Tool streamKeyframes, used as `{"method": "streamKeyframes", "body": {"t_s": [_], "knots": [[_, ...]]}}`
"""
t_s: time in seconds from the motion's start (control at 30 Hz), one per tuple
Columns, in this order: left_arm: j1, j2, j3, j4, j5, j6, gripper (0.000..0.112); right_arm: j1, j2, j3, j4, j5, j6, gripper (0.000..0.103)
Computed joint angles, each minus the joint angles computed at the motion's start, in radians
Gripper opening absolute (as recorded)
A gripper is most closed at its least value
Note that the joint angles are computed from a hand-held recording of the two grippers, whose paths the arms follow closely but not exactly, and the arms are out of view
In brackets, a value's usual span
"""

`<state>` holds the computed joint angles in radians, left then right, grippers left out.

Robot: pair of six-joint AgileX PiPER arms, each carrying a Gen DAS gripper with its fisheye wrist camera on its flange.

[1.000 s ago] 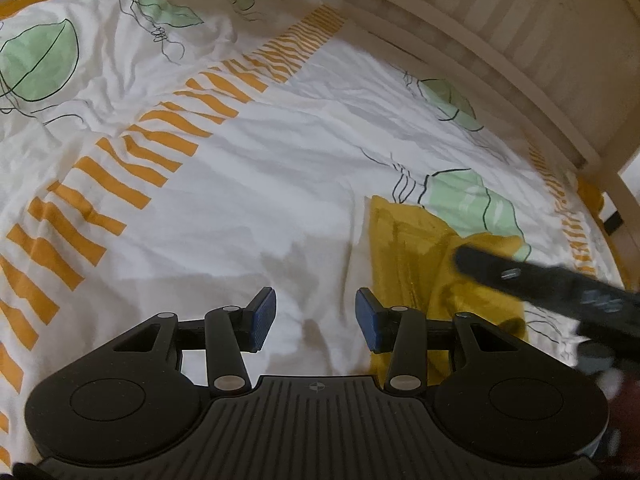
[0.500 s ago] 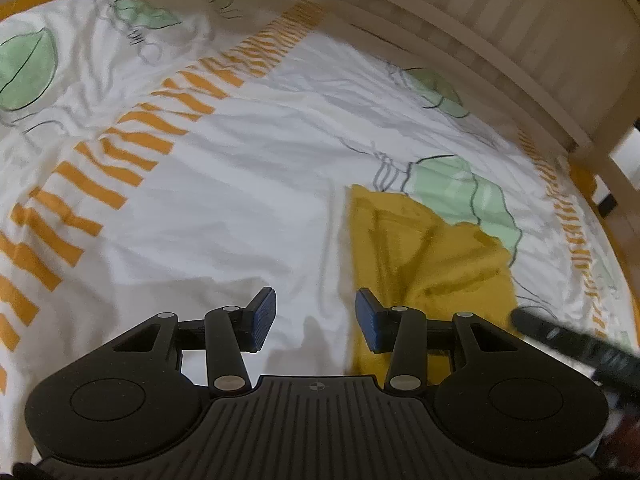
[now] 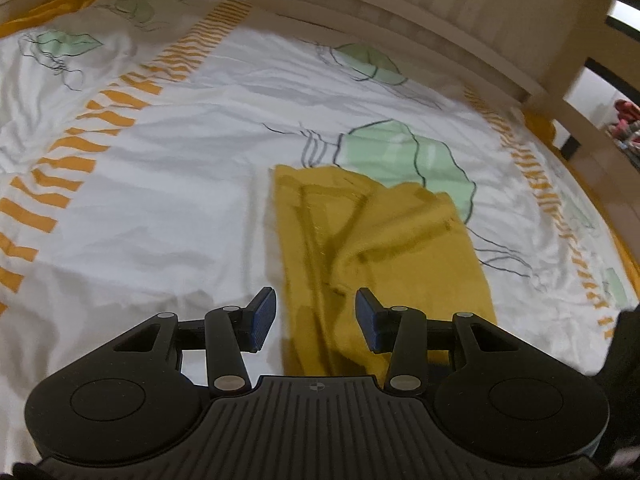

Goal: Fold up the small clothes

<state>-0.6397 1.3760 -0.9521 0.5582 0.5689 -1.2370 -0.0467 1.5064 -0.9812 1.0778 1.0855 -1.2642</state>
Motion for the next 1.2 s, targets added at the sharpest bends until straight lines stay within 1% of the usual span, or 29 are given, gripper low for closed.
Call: {"method": "streamKeyframes", "body": {"t_s": [0.07, 0.17, 0.3, 0.33, 0.47, 0.57, 0.63, 0.73, 0.8, 0.9, 0.97, 1.03, 1.1, 1.2], "knots": [[-0.005, 0.004, -0.001, -0.018, -0.008, 0.012, 0.043, -0.062, 0.001, -0.036, -0.003, 0.021, 0.007, 0.076], [-0.015, 0.002, 0.006, -0.054, -0.03, 0.037, 0.042, -0.124, 0.018, -0.086, -0.005, 0.014, 0.035, 0.076], [-0.054, 0.0, 0.021, -0.112, -0.061, 0.105, 0.041, -0.152, 0.086, -0.168, 0.014, -0.004, 0.107, 0.076], [-0.064, 0.003, 0.021, -0.129, -0.067, 0.129, 0.041, -0.151, 0.101, -0.168, 0.027, -0.011, 0.104, 0.076], [-0.103, 0.029, 0.013, -0.107, -0.067, 0.131, 0.041, -0.128, 0.177, -0.231, 0.052, -0.004, 0.143, 0.076], [-0.094, 0.056, 0.006, -0.109, -0.065, 0.124, 0.041, -0.113, 0.229, -0.28, 0.069, 0.013, 0.18, 0.076], [-0.077, 0.066, 0.01, -0.128, -0.068, 0.126, 0.041, -0.094, 0.264, -0.314, 0.074, 0.007, 0.215, 0.076], [-0.055, 0.069, 0.024, -0.172, -0.093, 0.158, 0.041, -0.05, 0.325, -0.397, 0.065, -0.011, 0.288, 0.076], [-0.055, 0.074, 0.025, -0.172, -0.1, 0.161, 0.041, -0.003, 0.366, -0.469, 0.043, -0.047, 0.354, 0.078], [-0.057, 0.082, 0.023, -0.174, -0.111, 0.174, 0.041, 0.063, 0.422, -0.569, 0.019, -0.064, 0.42, 0.078], [-0.06, 0.091, 0.018, -0.173, -0.115, 0.175, 0.041, 0.096, 0.453, -0.62, 0.025, -0.059, 0.421, 0.078], [-0.063, 0.103, 0.014, -0.169, -0.117, 0.173, 0.041, 0.105, 0.475, -0.646, 0.065, -0.026, 0.395, 0.078], [-0.062, 0.098, 0.022, -0.172, -0.117, 0.173, 0.041, 0.102, 0.476, -0.642, 0.1, -0.003, 0.374, 0.078], [-0.054, 0.093, 0.035, -0.173, -0.134, 0.163, 0.041, 0.079, 0.439, -0.587, 0.115, 0.001, 0.332, 0.078]]}}
